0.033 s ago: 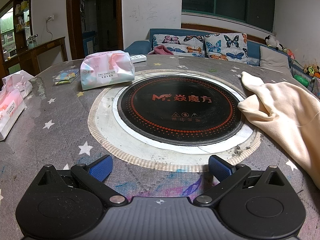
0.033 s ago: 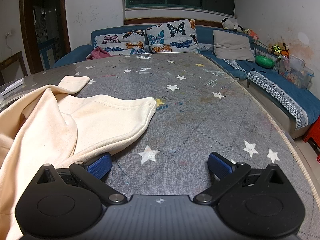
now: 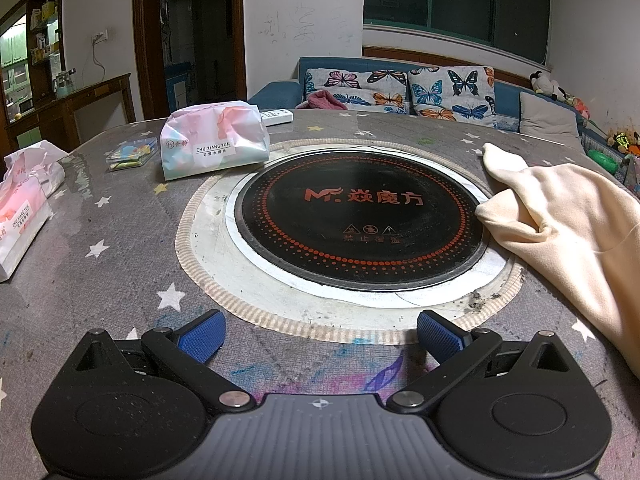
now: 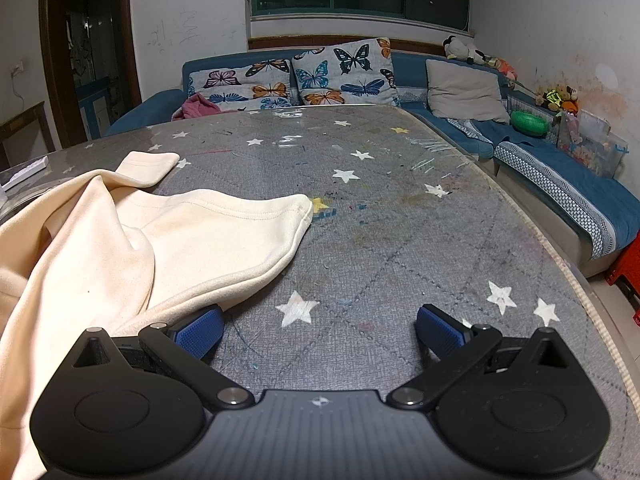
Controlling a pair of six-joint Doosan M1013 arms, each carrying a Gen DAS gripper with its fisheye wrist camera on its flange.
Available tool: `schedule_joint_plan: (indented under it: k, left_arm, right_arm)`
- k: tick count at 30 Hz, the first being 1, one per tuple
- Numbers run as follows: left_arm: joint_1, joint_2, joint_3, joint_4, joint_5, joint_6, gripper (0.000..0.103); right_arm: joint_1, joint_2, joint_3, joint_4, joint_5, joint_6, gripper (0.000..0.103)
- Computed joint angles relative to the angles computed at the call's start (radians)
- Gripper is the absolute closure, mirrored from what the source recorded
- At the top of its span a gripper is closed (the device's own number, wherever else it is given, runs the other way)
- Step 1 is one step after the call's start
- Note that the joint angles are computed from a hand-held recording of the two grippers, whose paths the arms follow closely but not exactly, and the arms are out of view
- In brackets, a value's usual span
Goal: Fold clothes
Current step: 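Move both grippers toward the crumpled cream sweatshirt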
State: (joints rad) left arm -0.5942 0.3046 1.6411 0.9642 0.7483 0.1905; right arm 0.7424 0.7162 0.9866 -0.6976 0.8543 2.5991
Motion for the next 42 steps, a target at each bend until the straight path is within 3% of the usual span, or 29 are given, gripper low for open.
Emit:
schedule_joint_plan:
  k: [17, 35, 42]
  left_arm:
    - [0.0, 0.004, -0.023, -0.064, 0.011, 0.042, 0.0]
    - [-0.074, -0.003, -0.067, -0.155, -0.036, 0.17, 0.0]
    - [-0.091, -0.007, -0.075, -0.18, -0.046, 0.201, 0.0]
  right_arm:
    - [0.013, -0.028, 0.024, 0.043, 0.011, -0.008, 0.0]
    - [0.064, -0.115, 0.143, 0.027, -0.082, 0.015, 0.0]
    - [0.089, -0.131, 0.166, -0.011, -0.084, 0.026, 0.0]
